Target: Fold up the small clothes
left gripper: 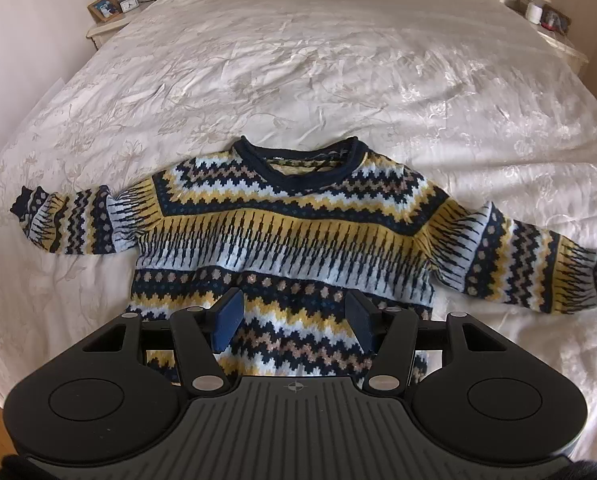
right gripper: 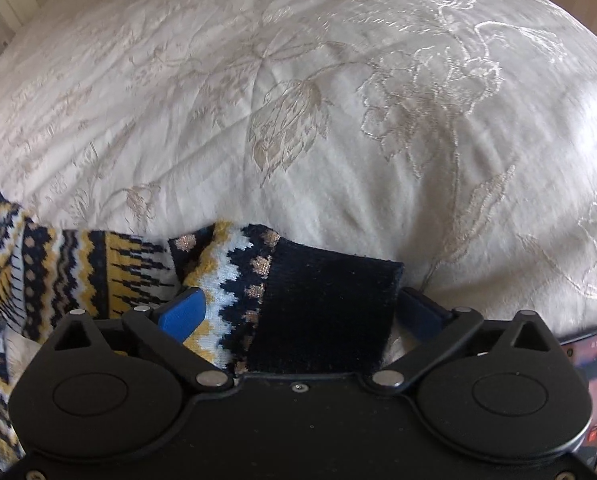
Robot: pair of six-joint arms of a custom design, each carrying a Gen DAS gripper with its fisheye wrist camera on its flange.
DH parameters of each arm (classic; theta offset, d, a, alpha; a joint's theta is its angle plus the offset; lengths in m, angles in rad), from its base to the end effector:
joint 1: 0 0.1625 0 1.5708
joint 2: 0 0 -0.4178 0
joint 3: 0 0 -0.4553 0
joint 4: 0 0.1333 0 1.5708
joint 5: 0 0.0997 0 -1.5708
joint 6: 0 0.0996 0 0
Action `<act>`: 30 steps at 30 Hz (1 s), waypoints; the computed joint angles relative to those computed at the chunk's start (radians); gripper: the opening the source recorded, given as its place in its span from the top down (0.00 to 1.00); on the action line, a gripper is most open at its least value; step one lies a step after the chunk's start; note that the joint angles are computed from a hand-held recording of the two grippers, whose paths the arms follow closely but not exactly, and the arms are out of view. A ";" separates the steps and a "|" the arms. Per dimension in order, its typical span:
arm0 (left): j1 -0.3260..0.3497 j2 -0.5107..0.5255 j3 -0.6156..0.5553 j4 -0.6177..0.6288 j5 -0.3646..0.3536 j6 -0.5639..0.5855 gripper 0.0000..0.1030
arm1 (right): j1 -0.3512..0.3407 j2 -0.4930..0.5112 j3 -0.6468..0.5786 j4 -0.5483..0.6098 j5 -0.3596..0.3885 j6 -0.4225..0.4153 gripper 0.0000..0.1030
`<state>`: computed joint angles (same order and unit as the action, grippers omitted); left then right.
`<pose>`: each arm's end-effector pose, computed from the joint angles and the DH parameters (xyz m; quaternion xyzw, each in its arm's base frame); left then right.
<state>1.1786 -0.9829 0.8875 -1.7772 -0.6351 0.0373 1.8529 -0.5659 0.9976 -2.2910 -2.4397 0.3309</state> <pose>-0.1076 -0.8187 0.5267 0.1218 0.8766 -0.2108 0.4152 0.3000 -0.8293 0.1627 -0.0824 -0.8959 0.2500 0.3578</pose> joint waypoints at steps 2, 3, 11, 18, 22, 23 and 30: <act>0.000 0.003 -0.002 0.005 0.001 -0.001 0.47 | 0.000 0.000 -0.002 0.011 -0.002 -0.003 0.00; 0.000 0.004 -0.004 0.009 0.001 -0.003 0.47 | 0.000 0.000 -0.002 0.013 -0.001 -0.005 0.00; 0.000 0.007 -0.006 0.016 -0.010 0.004 0.47 | 0.006 -0.018 0.013 0.011 -0.002 -0.001 0.49; 0.002 -0.008 0.009 -0.004 -0.012 0.012 0.47 | 0.009 -0.064 0.069 -0.081 0.091 0.037 0.86; 0.012 -0.017 0.005 -0.005 -0.014 0.003 0.47 | 0.043 -0.036 0.028 -0.147 0.081 -0.004 0.87; 0.015 -0.018 0.002 -0.005 -0.017 0.002 0.47 | 0.053 -0.023 0.005 -0.161 0.078 -0.022 0.87; 0.046 -0.023 -0.034 -0.007 -0.059 0.019 0.47 | 0.120 0.147 -0.283 -0.176 0.135 -0.114 0.87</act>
<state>1.2247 -1.0063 0.8536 -1.7841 -0.6939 0.0561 1.9727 -0.4190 0.7143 -2.4674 -2.3044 0.2168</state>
